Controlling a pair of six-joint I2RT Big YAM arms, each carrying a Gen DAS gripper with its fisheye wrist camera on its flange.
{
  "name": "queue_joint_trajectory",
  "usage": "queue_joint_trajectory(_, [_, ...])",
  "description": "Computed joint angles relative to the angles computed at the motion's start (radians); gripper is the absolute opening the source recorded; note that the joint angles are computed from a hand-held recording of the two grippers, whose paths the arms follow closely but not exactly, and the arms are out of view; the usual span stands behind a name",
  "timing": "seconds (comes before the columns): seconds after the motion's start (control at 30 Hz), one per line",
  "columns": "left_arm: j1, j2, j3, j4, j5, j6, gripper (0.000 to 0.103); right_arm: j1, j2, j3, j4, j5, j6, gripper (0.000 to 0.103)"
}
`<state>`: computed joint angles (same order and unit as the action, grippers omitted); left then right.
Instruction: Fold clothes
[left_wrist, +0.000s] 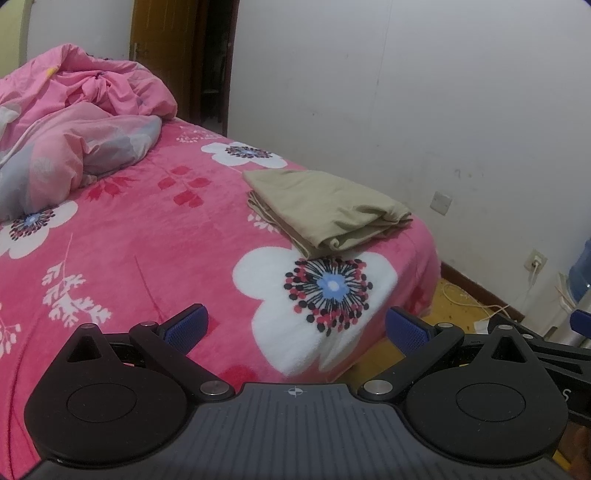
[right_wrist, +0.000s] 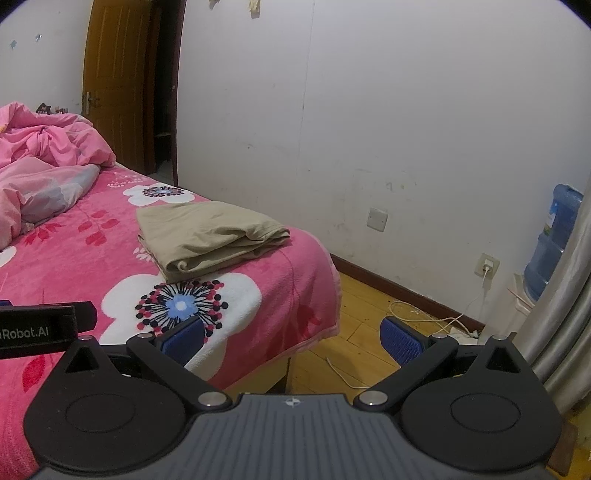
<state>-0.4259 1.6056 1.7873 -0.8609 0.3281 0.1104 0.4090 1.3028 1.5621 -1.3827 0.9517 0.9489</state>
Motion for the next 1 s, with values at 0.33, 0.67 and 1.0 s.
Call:
queue_joint_trajectory(0.33, [-0.001, 0.002, 0.006, -0.001, -0.008, -0.006, 0.103, 0.002, 0.001, 0.001, 0.006, 0.001, -0.007, 0.103])
queue_joint_trajectory(0.67, [0.003, 0.007, 0.012, -0.002, -0.008, -0.007, 0.103, 0.005, 0.009, 0.012, 0.000, 0.004, -0.006, 0.103])
queue_joint_trajectory(1.0, [0.006, 0.008, 0.015, -0.002, -0.008, -0.007, 0.103, 0.005, 0.012, 0.016, 0.005, 0.005, -0.016, 0.103])
